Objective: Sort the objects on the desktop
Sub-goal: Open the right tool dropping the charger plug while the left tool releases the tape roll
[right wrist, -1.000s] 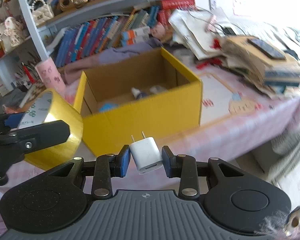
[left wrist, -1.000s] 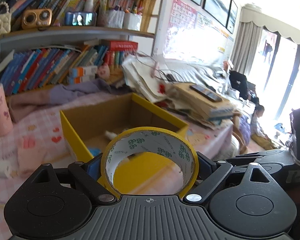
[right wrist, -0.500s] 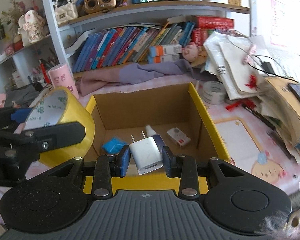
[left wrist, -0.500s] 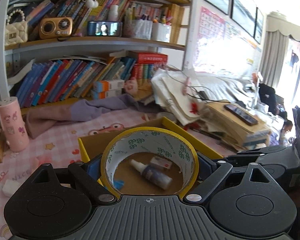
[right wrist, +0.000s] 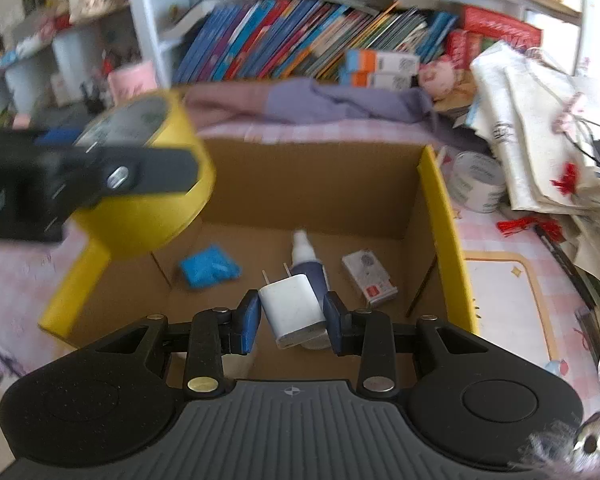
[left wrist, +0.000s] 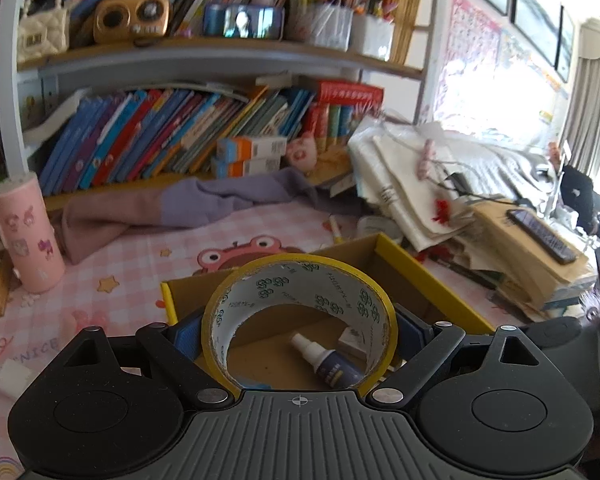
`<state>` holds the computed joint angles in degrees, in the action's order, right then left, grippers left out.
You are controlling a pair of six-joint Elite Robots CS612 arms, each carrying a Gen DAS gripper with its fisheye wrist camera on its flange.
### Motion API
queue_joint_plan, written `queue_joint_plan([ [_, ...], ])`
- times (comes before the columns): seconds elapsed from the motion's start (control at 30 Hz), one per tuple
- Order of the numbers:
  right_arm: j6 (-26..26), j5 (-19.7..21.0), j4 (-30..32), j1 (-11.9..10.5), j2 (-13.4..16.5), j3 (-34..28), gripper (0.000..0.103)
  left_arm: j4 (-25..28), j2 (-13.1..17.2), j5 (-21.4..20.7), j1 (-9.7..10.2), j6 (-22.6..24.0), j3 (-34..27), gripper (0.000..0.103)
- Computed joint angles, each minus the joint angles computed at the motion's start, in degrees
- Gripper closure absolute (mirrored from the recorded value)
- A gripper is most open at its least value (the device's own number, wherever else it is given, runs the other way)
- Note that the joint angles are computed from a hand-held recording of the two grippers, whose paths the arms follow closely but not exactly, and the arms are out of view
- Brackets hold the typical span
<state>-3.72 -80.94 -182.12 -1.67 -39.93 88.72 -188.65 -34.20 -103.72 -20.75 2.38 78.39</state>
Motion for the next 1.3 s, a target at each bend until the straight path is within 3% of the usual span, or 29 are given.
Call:
queue_joint_plan([
  [0.17,-7.1,1.0,5.7,-0.2,1.1,-2.4,0.072,5.5,1.6,1.8,-0.68,1.5,-3.1,0.010],
  [0.43,-8.8,1.0,12.0,-0.8,2.2,-5.1,0.071,12.2,2.5,2.6,-1.59,4.5,-5.1,0.010],
  [0.67,-9.6,1.6,12.6,-0.9,2.3,-5.4,0.071,15.7,2.1,3.9,-1.83,4.9,-5.5,0.010],
  [0.77,-9.1,2.3,12.2,-1.0,2.3,-5.3,0.071,15.3,1.9,4.7,-1.98,4.8,-5.2,0.009],
  [0.87,-8.4,3.3,10.4,-1.2,2.2,-4.7,0.061,13.5,1.6,5.9,-2.15,4.9,-4.3,0.009],
  [1.0,-6.7,3.8,7.6,-1.3,1.7,-3.7,0.057,5.8,1.2,5.2,-1.90,3.8,-2.4,0.005],
  [1.3,-2.1,3.0,0.0,-1.4,0.2,-0.1,0.056,-3.7,-1.0,7.0,-1.92,0.0,2.6,0.005],
])
